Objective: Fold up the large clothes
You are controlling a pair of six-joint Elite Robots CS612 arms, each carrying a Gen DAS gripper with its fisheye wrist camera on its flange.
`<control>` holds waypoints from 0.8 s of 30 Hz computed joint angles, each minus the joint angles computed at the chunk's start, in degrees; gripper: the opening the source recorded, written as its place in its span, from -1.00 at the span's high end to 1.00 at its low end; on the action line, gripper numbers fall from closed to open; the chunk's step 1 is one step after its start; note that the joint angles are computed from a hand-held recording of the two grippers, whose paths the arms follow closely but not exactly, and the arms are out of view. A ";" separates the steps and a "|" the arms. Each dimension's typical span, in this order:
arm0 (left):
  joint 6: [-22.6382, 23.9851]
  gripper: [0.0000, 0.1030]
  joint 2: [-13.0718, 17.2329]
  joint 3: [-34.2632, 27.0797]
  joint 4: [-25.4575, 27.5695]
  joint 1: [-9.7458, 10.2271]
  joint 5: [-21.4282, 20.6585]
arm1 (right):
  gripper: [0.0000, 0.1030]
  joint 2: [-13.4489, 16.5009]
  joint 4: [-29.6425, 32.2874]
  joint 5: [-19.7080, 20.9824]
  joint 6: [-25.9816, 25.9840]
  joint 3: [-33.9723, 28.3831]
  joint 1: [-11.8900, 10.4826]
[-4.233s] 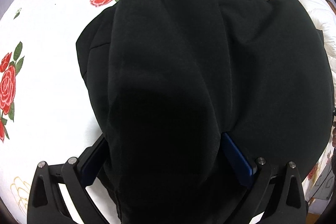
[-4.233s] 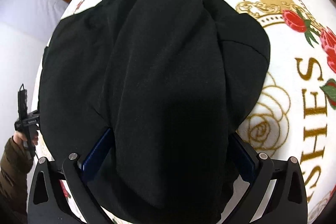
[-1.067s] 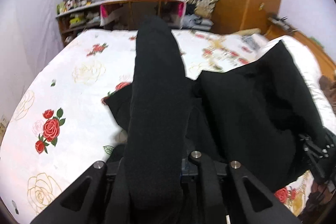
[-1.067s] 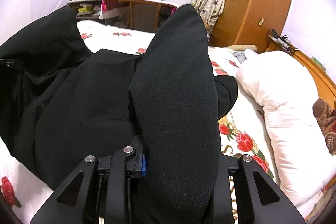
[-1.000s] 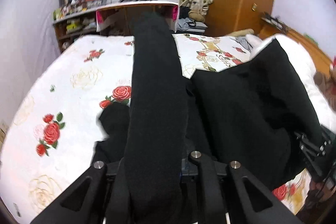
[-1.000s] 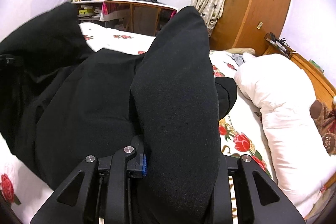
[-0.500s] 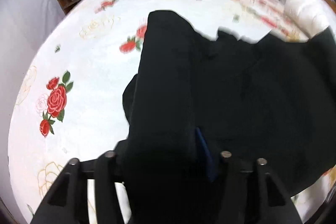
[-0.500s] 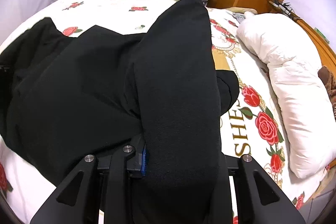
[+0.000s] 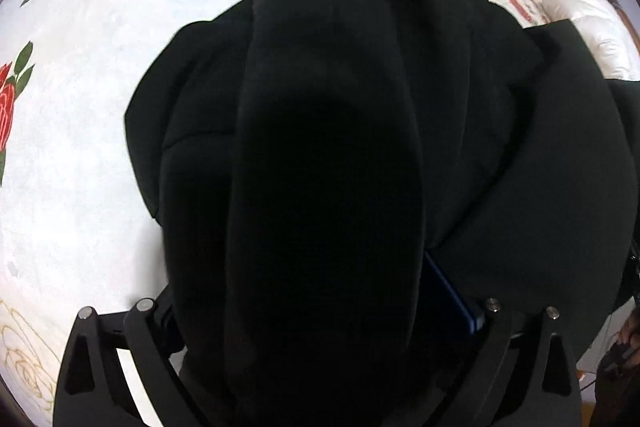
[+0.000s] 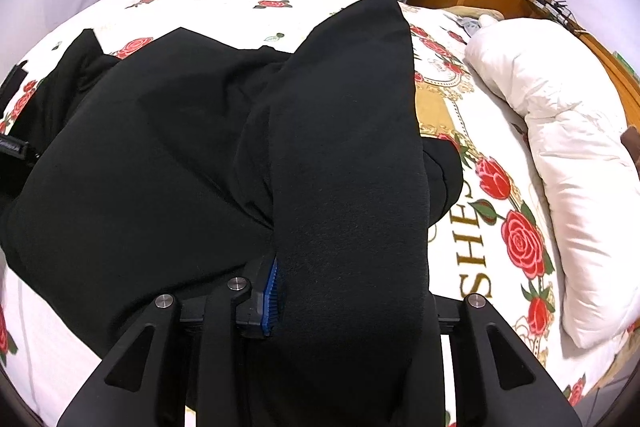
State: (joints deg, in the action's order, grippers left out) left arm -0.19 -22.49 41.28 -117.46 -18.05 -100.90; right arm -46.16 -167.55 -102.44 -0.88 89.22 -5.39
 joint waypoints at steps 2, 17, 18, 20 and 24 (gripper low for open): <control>-0.83 -0.85 0.09 -0.32 0.41 -0.13 0.39 | 0.33 0.07 -0.46 -0.05 -0.52 0.10 0.03; -3.90 0.49 -10.10 15.50 -19.97 -1.27 -0.28 | 0.42 -1.19 -0.94 1.89 4.41 1.38 -0.31; -4.11 0.49 -10.81 16.40 -21.37 -1.22 -0.86 | 0.42 -1.43 -1.52 1.61 4.37 1.61 -0.12; -3.77 0.50 -12.34 18.17 -24.15 -0.98 -2.27 | 0.44 -1.88 -2.72 1.59 4.64 2.04 0.05; -2.68 0.50 -15.16 21.23 -28.44 -1.14 -3.70 | 0.48 -3.12 -6.16 1.13 4.78 2.98 0.54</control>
